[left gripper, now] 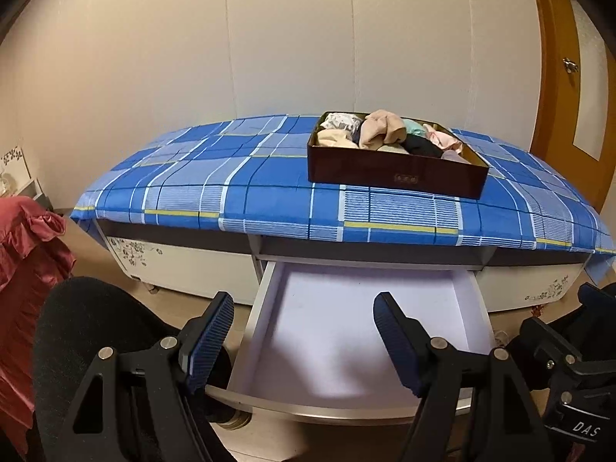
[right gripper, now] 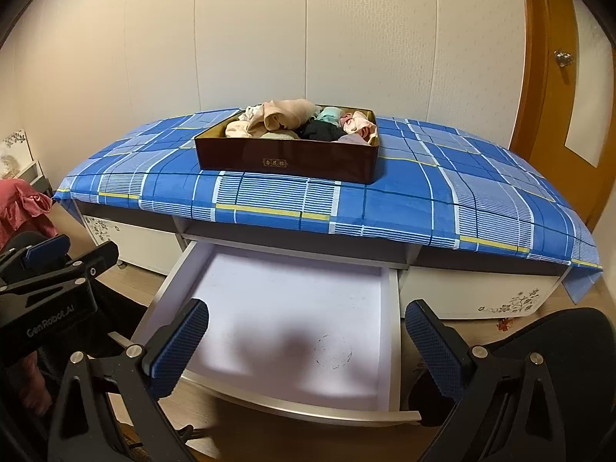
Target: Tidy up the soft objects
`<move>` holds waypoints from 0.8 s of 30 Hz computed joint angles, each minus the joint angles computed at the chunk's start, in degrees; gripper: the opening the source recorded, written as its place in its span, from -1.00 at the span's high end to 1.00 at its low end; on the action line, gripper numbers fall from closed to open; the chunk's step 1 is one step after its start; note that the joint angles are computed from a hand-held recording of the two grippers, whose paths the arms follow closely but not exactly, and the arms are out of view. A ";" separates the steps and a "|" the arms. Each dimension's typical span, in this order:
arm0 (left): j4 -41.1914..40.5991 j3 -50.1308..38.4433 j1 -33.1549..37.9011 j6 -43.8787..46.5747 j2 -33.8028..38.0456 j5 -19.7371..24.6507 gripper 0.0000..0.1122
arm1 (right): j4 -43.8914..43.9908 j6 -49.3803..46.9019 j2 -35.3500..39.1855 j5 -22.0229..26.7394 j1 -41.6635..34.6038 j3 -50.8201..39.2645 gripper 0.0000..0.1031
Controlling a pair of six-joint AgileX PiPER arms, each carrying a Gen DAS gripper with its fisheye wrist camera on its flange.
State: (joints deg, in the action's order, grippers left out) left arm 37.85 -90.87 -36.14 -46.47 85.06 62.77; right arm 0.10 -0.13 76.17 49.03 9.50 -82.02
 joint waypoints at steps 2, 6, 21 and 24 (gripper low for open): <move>0.57 0.00 -0.41 0.01 0.01 -0.03 -0.36 | 0.11 -0.01 0.06 0.00 -0.07 0.07 -0.99; 0.50 -0.04 -0.41 0.23 -0.01 -0.25 -0.36 | 0.39 -0.08 0.22 0.33 -0.37 -0.08 -0.99; -0.28 0.04 -0.48 1.44 -0.10 -0.97 -0.36 | 0.99 -0.40 0.68 0.80 -1.05 -0.71 -0.99; -0.77 0.33 -0.25 1.61 -0.46 -1.54 -0.36 | 1.19 -0.58 0.65 0.87 -1.19 -0.74 -0.99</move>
